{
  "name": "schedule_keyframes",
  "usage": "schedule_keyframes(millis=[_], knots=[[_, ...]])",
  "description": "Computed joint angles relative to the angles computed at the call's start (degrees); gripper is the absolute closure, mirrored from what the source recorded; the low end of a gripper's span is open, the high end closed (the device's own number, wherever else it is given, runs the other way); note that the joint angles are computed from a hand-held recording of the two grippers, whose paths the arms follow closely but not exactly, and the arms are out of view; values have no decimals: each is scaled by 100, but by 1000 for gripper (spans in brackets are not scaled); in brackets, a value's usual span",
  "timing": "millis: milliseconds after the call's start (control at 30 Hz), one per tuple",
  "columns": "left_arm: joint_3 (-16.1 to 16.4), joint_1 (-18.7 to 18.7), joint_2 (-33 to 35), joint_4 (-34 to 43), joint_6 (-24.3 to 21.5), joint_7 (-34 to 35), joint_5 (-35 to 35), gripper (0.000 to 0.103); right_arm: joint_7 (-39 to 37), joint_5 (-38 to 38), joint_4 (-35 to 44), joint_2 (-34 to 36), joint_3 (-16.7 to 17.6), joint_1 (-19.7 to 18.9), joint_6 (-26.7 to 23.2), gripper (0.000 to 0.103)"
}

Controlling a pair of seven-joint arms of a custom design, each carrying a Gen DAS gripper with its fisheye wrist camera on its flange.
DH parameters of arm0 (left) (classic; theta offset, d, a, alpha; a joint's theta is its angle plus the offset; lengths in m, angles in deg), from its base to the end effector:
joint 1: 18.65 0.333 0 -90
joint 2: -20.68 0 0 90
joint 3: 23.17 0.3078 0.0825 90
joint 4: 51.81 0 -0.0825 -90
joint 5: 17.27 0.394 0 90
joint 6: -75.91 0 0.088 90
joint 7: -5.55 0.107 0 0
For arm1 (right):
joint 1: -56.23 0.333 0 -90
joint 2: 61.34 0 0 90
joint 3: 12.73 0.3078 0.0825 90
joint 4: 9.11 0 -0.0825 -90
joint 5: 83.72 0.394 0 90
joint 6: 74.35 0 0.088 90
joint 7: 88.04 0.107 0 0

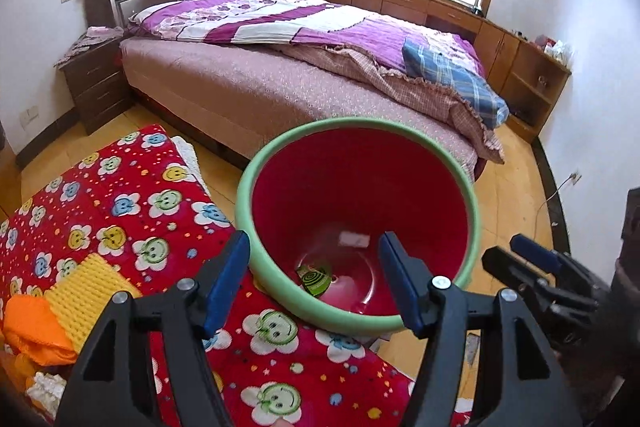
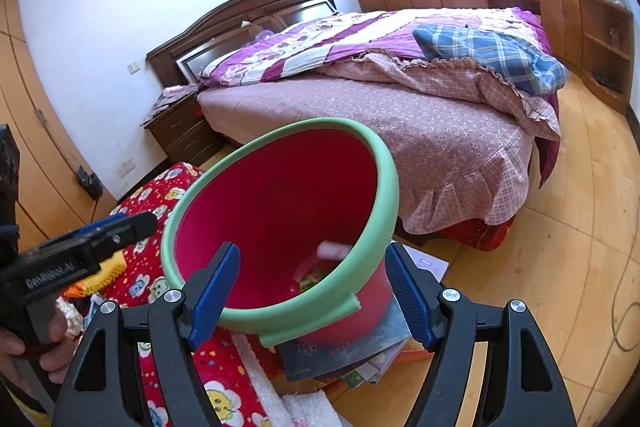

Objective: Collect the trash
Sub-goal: 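Carry both items over the red bucket and open both tools to drop them, then grasp the orange box with the left tool while the right tool grasps the blue straw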

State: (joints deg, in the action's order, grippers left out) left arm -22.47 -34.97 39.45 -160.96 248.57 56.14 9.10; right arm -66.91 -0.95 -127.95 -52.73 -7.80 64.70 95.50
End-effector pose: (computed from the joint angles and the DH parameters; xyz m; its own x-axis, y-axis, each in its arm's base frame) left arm 0.6380 -0.2130 0.4006 -0.0701 -0.9902 0.1207 -0.7090 -0.0357 -0.7043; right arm 0.5914 0.0705 0.3836 0.2037 -0.9305 -0.3044 -0.6789 0.0898 -0.7287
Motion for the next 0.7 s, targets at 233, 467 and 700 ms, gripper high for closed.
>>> schedule_keyframes(millis=[233,467,700], knots=[[591,-321,-600,-572,182,-1126,1058,36,-231,272,-297,-320,-21,126,-205,27],[768,-188,-1338,-1179,-35,-2592,2561,36,-295,283,-572,-576,-40,354,-311,27],[500,363,-2041,-1863,-389,-3537,3433,36,-357,315,-808,-792,-45,583,-284,27]])
